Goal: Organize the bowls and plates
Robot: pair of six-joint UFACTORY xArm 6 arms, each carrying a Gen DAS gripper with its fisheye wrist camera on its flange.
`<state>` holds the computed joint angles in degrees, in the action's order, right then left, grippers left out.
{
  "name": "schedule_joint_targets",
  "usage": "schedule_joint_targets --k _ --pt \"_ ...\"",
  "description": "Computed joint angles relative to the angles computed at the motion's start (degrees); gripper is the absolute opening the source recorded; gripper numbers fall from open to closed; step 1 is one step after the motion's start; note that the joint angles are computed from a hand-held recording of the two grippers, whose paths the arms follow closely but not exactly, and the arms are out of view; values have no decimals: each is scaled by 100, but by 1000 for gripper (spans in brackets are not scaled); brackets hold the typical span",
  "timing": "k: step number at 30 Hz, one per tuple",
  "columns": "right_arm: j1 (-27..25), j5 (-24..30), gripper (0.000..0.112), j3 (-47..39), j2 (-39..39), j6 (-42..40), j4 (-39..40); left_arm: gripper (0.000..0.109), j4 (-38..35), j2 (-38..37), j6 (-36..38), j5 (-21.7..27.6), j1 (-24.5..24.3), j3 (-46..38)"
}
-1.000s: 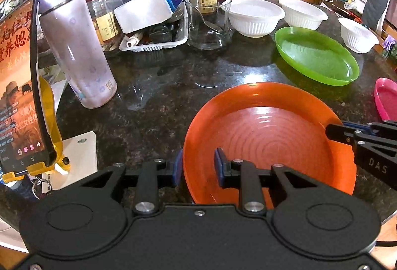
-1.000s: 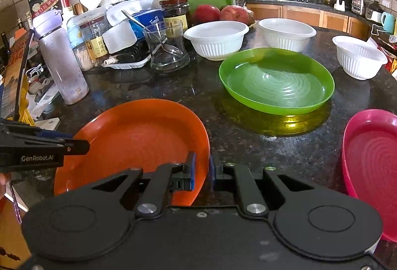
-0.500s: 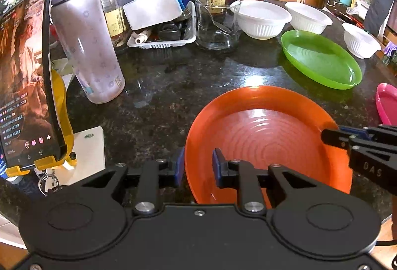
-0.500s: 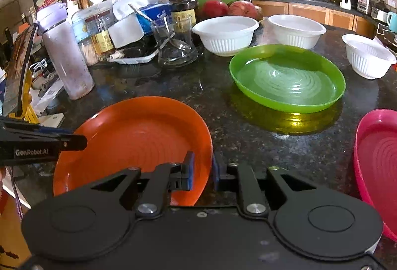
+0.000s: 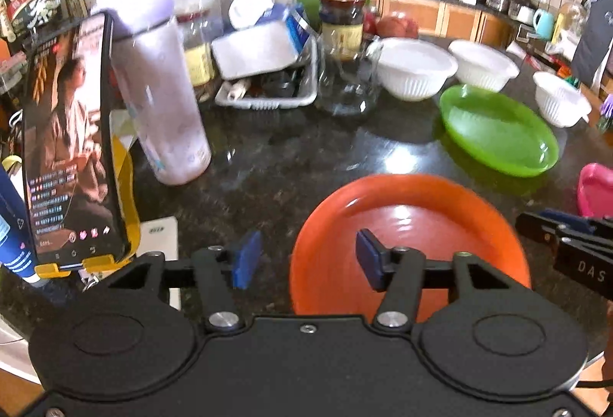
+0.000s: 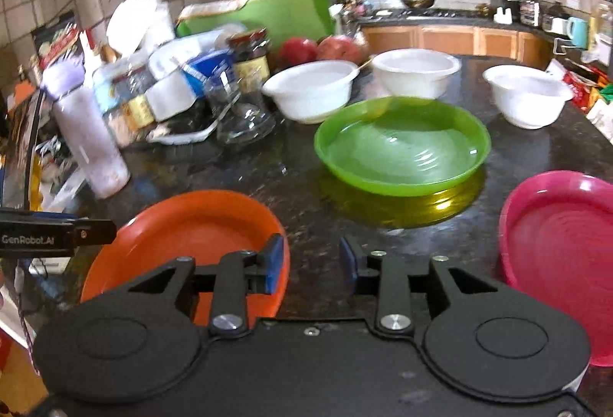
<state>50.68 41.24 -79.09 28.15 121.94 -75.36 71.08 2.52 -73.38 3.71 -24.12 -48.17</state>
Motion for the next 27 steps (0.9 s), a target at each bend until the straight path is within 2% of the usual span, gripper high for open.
schedule_joint_targets --k 4,8,14,20,24,27 --pt "118 443 41 574 -470 444 -321 67 973 9 -1069 210 -245 -246" --pt "207 886 41 1316 -1083 728 -457 68 1076 81 -1367 431 -657 -469" --pt "117 1191 42 2707 -2261 971 -433 67 -105 513 -538 546 -1406 -960" --pt "-165 1207 42 3928 -3302 1096 -428 66 -664 1146 -111 944 -2182 -1698" --pt "-424 1015 42 4589 -3861 1161 -528 66 -1026 1524 162 1167 -2522 -2124" --pt "-739 638 42 4942 -4139 1146 -755 66 -1417 1818 417 1354 -2705 -2449"
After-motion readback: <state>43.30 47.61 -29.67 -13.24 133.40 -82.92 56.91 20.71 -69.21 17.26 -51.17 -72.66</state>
